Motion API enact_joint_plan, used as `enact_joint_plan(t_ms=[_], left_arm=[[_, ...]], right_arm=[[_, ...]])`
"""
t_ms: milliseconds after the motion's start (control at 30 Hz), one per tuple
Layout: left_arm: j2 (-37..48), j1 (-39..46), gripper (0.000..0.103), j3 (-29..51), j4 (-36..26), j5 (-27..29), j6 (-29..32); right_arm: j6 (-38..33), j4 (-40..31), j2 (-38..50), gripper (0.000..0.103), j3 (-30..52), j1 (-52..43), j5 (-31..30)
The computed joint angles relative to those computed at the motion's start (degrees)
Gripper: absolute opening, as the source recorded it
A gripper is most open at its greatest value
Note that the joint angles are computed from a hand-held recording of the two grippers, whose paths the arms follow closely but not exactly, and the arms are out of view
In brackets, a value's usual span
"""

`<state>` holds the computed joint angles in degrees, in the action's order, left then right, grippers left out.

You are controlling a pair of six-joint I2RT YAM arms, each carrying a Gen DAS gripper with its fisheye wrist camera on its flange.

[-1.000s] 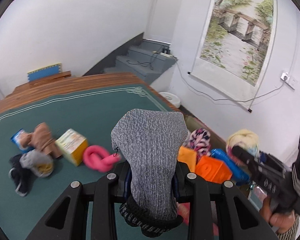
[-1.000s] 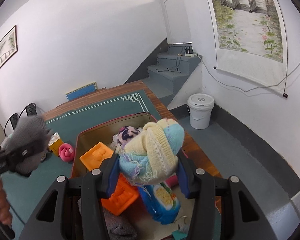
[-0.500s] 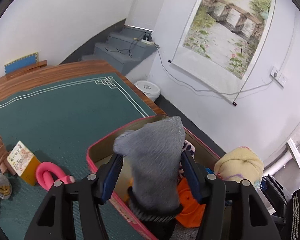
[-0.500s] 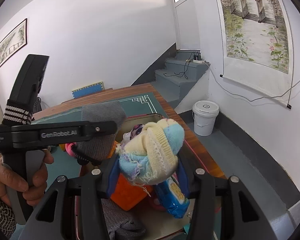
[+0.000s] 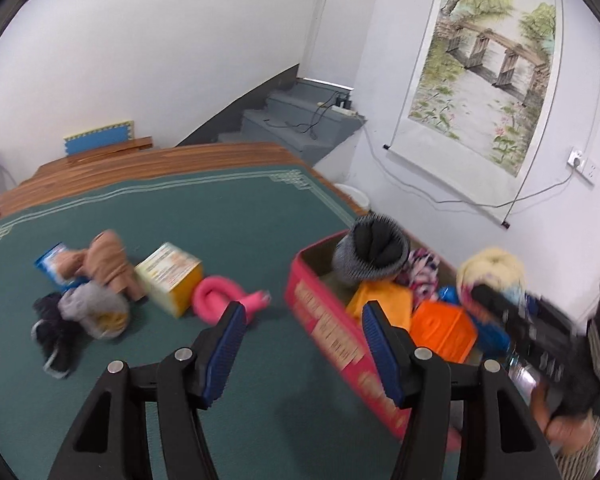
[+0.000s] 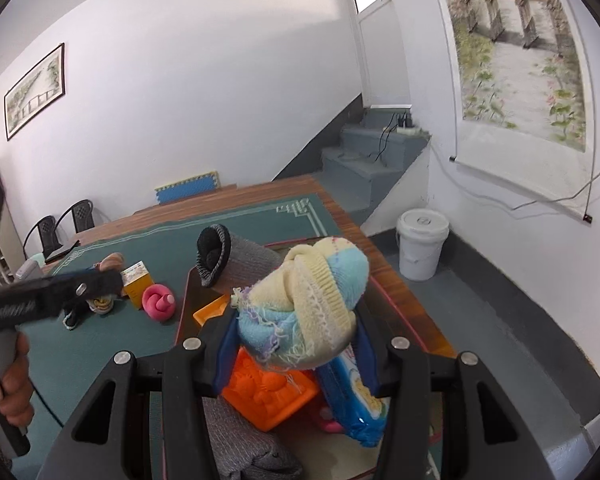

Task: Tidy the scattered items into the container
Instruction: 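Open the left tool to drop the grey sock in while the right tool releases the knit ball, then grasp the navy knit sock with the left tool while the right tool returns over the table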

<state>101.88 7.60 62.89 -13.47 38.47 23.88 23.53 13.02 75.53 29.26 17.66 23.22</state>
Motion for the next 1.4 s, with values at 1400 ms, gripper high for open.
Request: enact_joint_plan(t_ms=[1400], left_arm=[[18.41,42.46,0.088,19.71,-9.09,16.13,10.73]], right_arm=[[28.94,-44.74,33.67,0.083,52.34,17.33,33.26]])
